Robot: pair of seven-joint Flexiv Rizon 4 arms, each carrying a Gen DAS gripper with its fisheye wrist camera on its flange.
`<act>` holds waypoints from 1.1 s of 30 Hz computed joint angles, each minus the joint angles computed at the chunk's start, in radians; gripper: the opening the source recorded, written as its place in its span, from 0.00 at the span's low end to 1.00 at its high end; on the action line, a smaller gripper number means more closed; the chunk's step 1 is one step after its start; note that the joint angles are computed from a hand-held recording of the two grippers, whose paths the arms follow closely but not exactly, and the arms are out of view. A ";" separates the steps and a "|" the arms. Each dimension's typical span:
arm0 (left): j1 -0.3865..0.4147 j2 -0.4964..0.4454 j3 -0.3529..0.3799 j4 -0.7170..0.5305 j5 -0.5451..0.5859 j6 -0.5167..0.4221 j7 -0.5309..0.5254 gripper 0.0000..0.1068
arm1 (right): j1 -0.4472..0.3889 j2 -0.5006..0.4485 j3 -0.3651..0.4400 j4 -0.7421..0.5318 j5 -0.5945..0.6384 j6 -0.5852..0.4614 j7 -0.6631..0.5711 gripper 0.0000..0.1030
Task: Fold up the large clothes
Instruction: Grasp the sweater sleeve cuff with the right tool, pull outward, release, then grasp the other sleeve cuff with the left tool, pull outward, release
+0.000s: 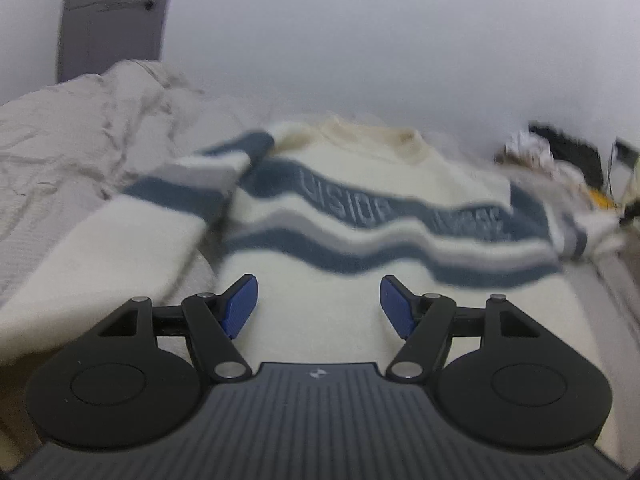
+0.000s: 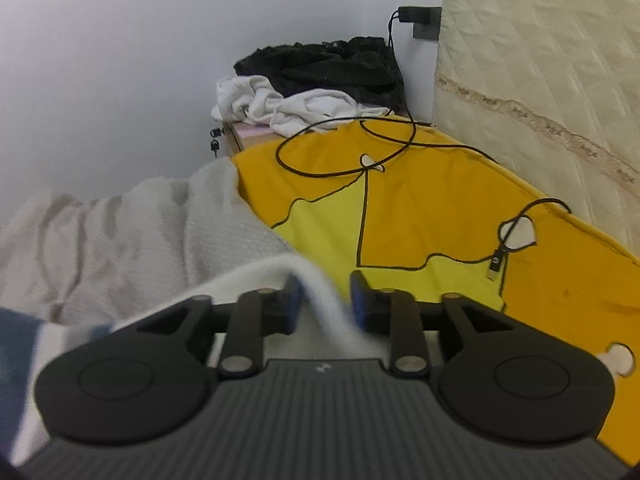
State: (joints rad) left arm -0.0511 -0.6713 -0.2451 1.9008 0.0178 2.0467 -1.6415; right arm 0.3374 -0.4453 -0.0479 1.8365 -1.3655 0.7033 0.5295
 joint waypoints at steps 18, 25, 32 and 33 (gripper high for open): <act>0.143 0.205 -0.040 0.201 0.156 0.073 -0.154 0.68 | 0.224 0.079 0.150 -0.005 0.025 -0.093 0.068 0.56; 0.251 0.303 -0.090 0.275 0.298 0.077 -0.274 0.68 | 0.383 0.006 0.155 -0.126 -0.003 -0.111 0.026 0.56; 0.373 0.388 -0.157 0.324 0.403 0.001 -0.379 0.68 | 0.519 -0.086 0.127 -0.248 -0.033 -0.045 0.044 0.56; 0.386 0.397 -0.162 0.333 0.410 0.000 -0.386 0.68 | 0.539 -0.098 0.120 -0.261 -0.044 -0.041 0.059 0.56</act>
